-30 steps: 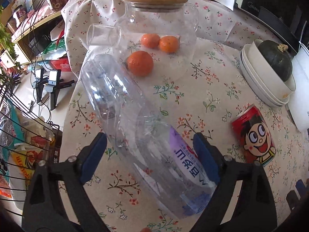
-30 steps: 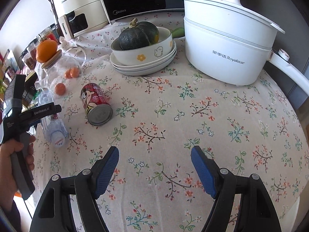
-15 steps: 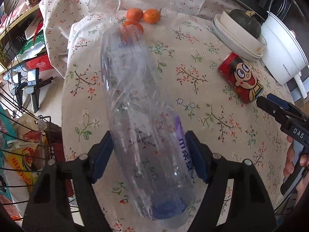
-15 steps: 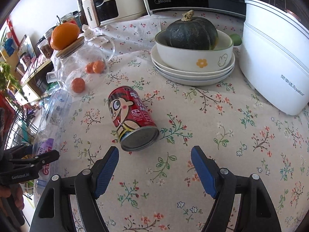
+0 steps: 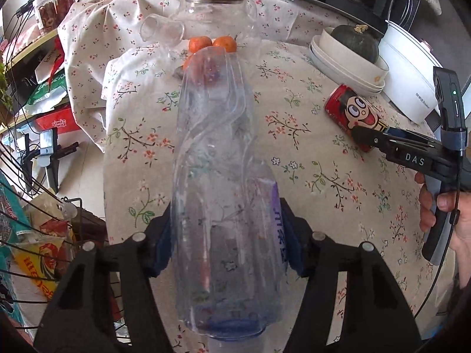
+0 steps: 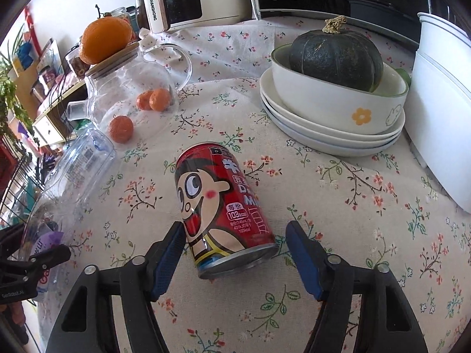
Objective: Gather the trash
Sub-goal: 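Grasp the red cartoon can with the right gripper while the left holds the bottle, then carry the bottle and can over the white bin and release both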
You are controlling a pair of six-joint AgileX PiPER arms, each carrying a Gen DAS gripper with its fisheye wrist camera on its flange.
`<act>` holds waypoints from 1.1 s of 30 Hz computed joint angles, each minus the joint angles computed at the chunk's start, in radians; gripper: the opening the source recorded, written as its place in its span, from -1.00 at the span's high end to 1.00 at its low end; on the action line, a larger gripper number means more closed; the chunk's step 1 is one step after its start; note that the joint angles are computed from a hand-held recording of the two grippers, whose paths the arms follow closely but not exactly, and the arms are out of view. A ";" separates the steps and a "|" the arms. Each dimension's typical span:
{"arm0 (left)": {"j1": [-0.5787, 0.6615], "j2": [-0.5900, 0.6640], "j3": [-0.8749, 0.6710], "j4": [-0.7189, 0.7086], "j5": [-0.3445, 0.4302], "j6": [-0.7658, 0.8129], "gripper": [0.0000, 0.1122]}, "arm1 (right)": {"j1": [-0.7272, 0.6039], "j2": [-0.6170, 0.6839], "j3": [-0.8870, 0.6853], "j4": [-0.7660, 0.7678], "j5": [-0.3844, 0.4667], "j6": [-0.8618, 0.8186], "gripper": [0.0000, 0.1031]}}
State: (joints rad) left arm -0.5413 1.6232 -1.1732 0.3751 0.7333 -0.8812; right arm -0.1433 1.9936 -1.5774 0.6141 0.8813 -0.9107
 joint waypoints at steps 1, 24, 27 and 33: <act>-0.008 -0.004 -0.003 0.006 0.004 -0.002 -0.14 | 0.002 -0.003 0.004 -0.004 -0.007 0.009 -0.16; -0.326 -0.028 -0.164 0.056 0.243 -0.121 -0.14 | -0.261 -0.370 0.202 -0.076 0.155 -0.093 -0.05; -0.383 -0.016 -0.197 0.067 0.272 -0.138 -0.14 | -0.316 -0.414 0.233 -0.071 0.177 -0.129 -0.05; -0.484 0.013 -0.258 0.077 0.303 -0.175 -0.14 | -0.457 -0.478 0.255 -0.039 0.263 -0.211 -0.05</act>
State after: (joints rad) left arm -1.0250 1.6363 -1.4313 0.4520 1.0366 -1.0567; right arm -0.6005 1.5155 -1.3224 0.5755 1.1446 -1.1216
